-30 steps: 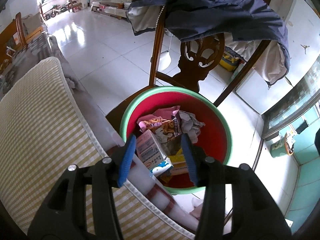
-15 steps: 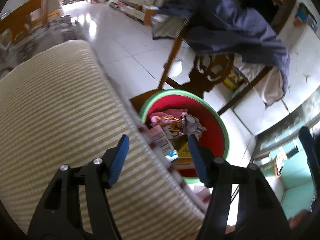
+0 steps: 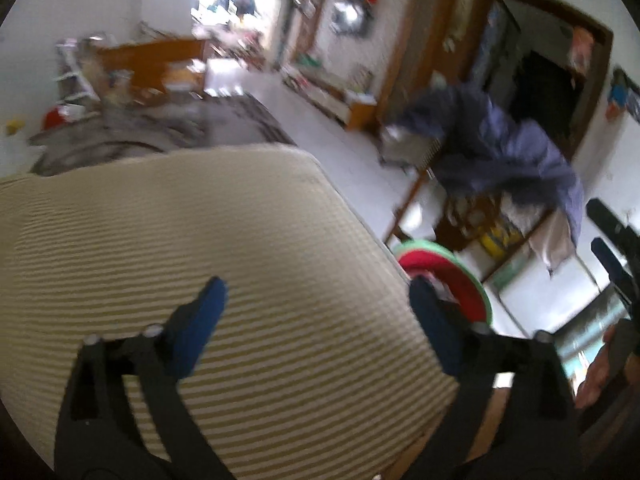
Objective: Collect trash
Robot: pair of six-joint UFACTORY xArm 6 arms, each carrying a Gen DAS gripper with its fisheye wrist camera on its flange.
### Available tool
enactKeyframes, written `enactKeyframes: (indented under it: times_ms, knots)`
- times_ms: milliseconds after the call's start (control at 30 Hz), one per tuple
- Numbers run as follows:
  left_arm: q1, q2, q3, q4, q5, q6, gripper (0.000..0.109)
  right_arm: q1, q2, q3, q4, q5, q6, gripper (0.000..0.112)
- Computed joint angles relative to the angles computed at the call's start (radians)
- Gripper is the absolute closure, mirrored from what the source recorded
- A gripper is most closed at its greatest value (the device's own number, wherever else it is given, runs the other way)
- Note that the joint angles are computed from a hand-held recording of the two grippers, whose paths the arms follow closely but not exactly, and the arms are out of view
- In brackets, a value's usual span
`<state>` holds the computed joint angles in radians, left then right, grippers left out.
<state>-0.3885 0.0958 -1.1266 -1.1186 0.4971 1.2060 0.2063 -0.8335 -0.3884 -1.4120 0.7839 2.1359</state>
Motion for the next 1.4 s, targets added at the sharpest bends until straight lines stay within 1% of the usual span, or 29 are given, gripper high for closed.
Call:
enactKeyframes:
  times_ms: [33,67,133,200,300,333,367,400,433,467,500,567,733,833,900,1100,1400]
  knots:
    - [0.026,-0.017,0.010,-0.060,0.007,0.055,0.016,0.001,0.037,-0.029,-0.043,-0.019,0.057,0.016]
    - [0.048,-0.031,0.017,-0.112,0.013,0.111,0.016,0.008,0.081,-0.062,-0.070,-0.024,0.082,0.016]
    - [0.071,-0.046,0.021,-0.201,0.000,0.209,0.014,0.028,0.173,-0.131,-0.100,-0.020,0.086,0.016]
    - [0.101,-0.059,0.018,-0.309,0.000,0.313,0.011,0.069,0.275,-0.202,-0.133,0.010,0.090,0.016]
    - [0.140,-0.065,0.004,-0.400,0.034,0.359,0.011,0.130,0.410,-0.277,-0.181,0.053,0.094,0.016]
    - [0.147,-0.065,-0.001,-0.425,0.035,0.361,0.011,0.143,0.461,-0.303,-0.173,0.064,0.064,0.016]
    - [0.150,-0.063,-0.007,-0.447,0.029,0.363,0.011,0.139,0.496,-0.328,-0.138,0.051,0.026,0.016]
    - [0.153,-0.060,-0.012,-0.465,0.015,0.360,0.011,0.117,0.530,-0.355,-0.095,0.006,-0.019,0.016]
    - [0.156,-0.057,-0.016,-0.449,0.015,0.341,0.011,0.100,0.552,-0.373,-0.067,-0.025,-0.052,0.016]
    - [0.160,-0.050,-0.024,-0.420,0.026,0.319,0.011,0.103,0.564,-0.381,-0.040,-0.014,-0.072,0.017]
    - [0.160,-0.046,-0.028,-0.405,0.030,0.312,0.011,0.117,0.575,-0.392,-0.010,0.026,-0.086,0.016]
    - [0.147,-0.041,-0.029,-0.393,0.006,0.320,0.011,0.126,0.563,-0.379,-0.017,0.045,-0.050,0.016]
    - [0.151,-0.055,-0.010,-0.406,0.020,0.371,0.011,0.111,0.533,-0.337,-0.024,0.033,0.046,0.016]
    - [0.144,-0.061,0.001,-0.458,-0.003,0.436,0.011,0.123,0.531,-0.334,-0.031,0.041,0.059,0.016]
    - [0.138,-0.057,-0.001,-0.471,-0.018,0.455,0.011,0.130,0.535,-0.338,-0.037,0.048,0.050,0.016]
    - [0.136,-0.039,-0.010,-0.428,-0.023,0.400,0.011,0.151,0.554,-0.354,-0.070,0.061,0.021,0.016]
    - [0.141,-0.030,-0.013,-0.406,-0.021,0.370,0.011,0.155,0.562,-0.361,-0.091,0.054,0.003,0.016]
